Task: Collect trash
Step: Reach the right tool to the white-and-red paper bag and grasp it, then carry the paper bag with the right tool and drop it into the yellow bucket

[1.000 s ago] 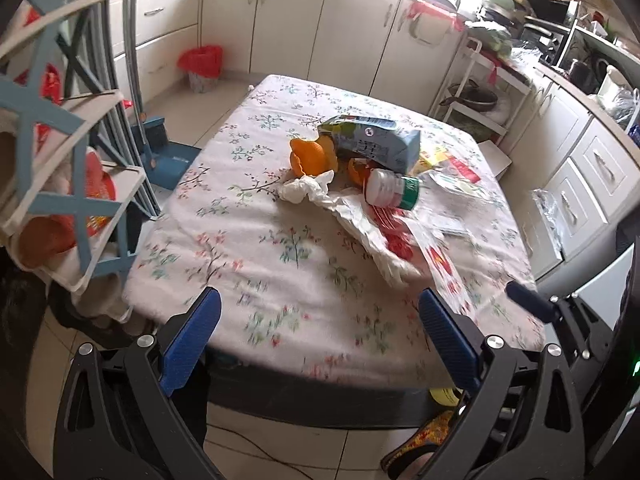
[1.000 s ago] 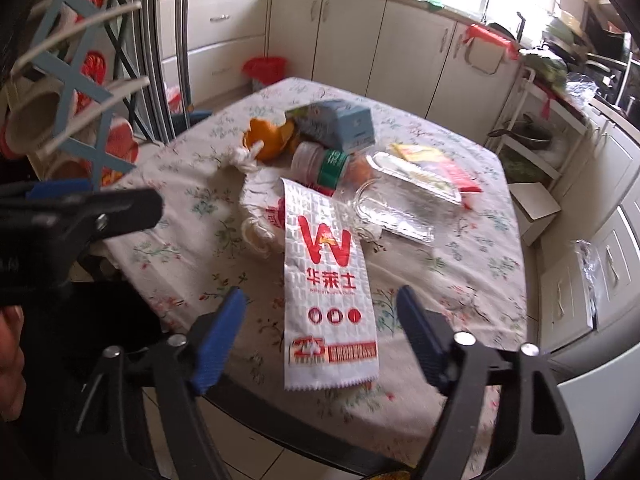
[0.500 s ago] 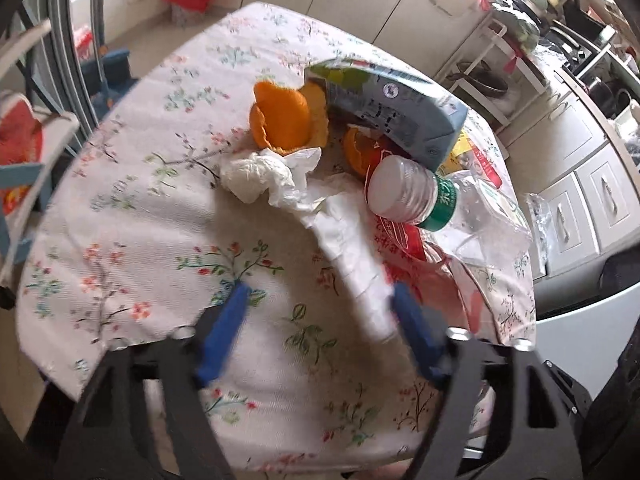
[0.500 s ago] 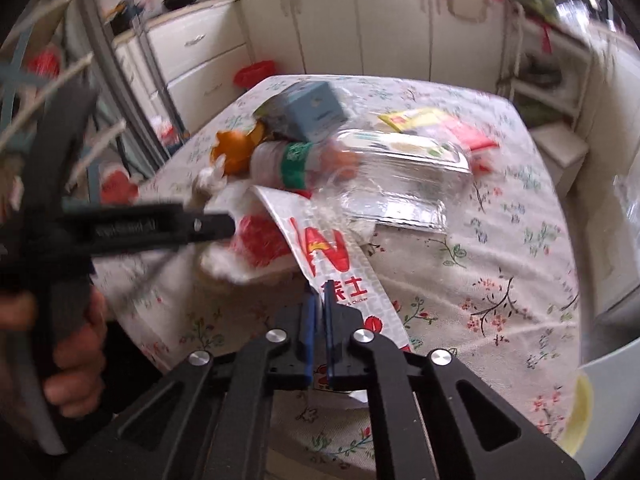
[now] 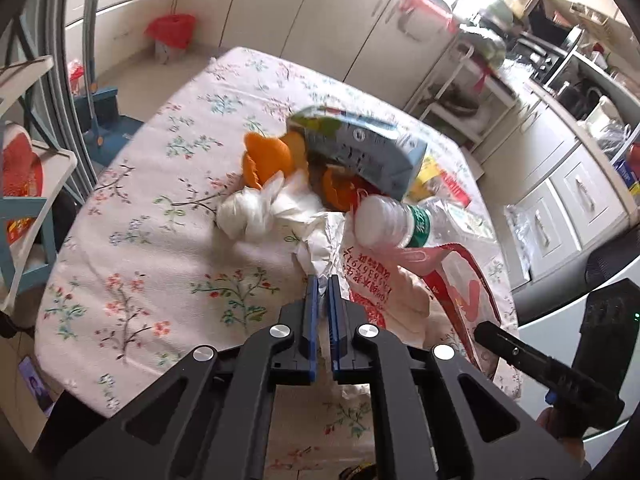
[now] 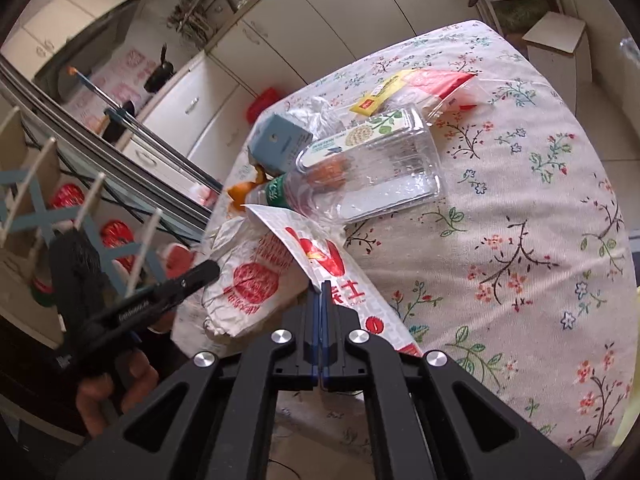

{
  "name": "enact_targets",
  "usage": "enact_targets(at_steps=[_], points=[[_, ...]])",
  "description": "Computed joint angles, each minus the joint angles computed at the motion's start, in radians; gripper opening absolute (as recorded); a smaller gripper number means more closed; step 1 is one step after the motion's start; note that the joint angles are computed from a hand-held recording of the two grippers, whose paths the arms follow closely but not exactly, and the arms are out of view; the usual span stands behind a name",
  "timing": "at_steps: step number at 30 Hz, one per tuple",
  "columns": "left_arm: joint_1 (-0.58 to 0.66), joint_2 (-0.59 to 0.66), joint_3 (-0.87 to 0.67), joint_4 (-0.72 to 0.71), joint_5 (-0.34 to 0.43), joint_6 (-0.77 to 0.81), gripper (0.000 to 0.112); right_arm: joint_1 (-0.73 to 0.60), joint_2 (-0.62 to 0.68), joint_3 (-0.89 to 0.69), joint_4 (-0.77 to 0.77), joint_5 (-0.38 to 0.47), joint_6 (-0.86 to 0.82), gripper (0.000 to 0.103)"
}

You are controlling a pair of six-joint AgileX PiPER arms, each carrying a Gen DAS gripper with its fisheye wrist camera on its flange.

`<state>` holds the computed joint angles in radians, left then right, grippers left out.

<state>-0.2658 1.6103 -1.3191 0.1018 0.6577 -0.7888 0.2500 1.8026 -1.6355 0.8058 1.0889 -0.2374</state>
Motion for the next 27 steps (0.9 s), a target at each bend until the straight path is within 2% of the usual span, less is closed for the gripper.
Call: enact_targets(at_steps=[5, 11, 19, 27], points=[[-0.001, -0.098, 0.086, 0.083, -0.052, -0.047, 0.004, -0.040, -0.025, 0.049, 0.117, 0.012, -0.049, 0.002], [-0.069, -0.215, 0.172, 0.350, -0.084, -0.291, 0.004, -0.098, -0.043, 0.092, 0.280, 0.053, -0.127, 0.002], [-0.160, -0.301, 0.207, 0.557, -0.057, -0.469, 0.004, -0.167, -0.105, 0.158, 0.424, 0.083, -0.225, 0.002], [-0.332, -0.304, 0.138, 0.698, 0.026, -0.562, 0.004, -0.303, -0.194, 0.210, 0.455, 0.104, -0.239, 0.002]])
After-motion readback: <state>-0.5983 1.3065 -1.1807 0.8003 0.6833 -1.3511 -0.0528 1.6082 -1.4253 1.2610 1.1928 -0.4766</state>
